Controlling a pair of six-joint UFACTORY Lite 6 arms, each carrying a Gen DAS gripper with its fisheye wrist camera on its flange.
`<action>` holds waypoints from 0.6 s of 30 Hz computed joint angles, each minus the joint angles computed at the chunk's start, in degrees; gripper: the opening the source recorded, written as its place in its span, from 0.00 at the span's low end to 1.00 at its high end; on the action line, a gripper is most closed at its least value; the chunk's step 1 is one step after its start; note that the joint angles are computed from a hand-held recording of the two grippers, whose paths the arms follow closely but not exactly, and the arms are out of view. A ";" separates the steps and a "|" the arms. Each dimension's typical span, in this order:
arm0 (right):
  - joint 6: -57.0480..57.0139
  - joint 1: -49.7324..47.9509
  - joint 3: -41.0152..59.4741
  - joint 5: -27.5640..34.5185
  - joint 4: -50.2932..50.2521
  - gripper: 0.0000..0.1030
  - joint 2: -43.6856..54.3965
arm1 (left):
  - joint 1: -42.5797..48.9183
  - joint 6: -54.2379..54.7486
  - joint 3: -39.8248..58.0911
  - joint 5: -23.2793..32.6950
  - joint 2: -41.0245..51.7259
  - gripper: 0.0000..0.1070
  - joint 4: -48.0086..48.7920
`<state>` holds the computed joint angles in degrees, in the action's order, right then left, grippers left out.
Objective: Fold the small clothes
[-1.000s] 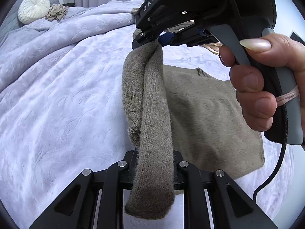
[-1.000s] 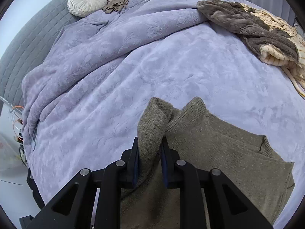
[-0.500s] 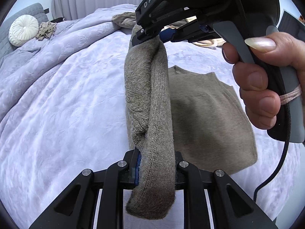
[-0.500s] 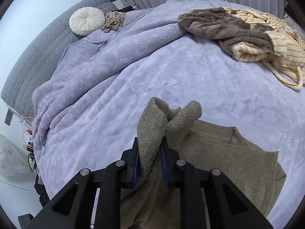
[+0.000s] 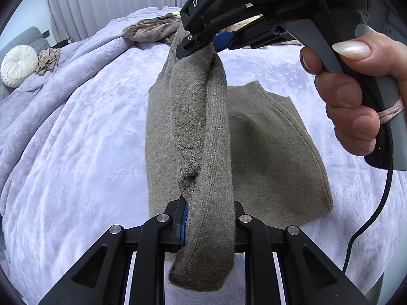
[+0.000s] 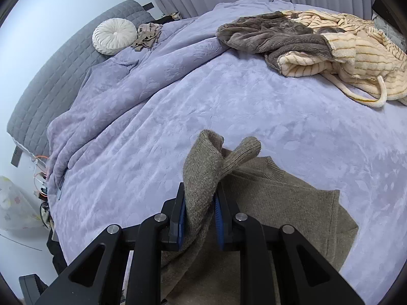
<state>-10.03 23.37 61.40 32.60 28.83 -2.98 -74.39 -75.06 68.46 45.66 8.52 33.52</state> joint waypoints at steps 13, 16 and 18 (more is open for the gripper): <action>-26.01 -15.23 -12.16 4.49 16.85 0.20 -8.42 | -3.20 6.41 23.70 9.46 20.70 0.20 -2.87; -30.73 -18.92 -14.36 5.94 19.93 0.20 -9.49 | -3.44 7.47 27.52 10.75 23.77 0.20 -3.30; -33.44 -21.19 -15.59 7.00 21.56 0.20 -10.08 | -3.52 8.34 29.99 11.71 25.82 0.20 -3.42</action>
<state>-43.46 2.18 45.82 39.59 50.39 -13.06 -77.91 -66.72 98.44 57.37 34.34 30.10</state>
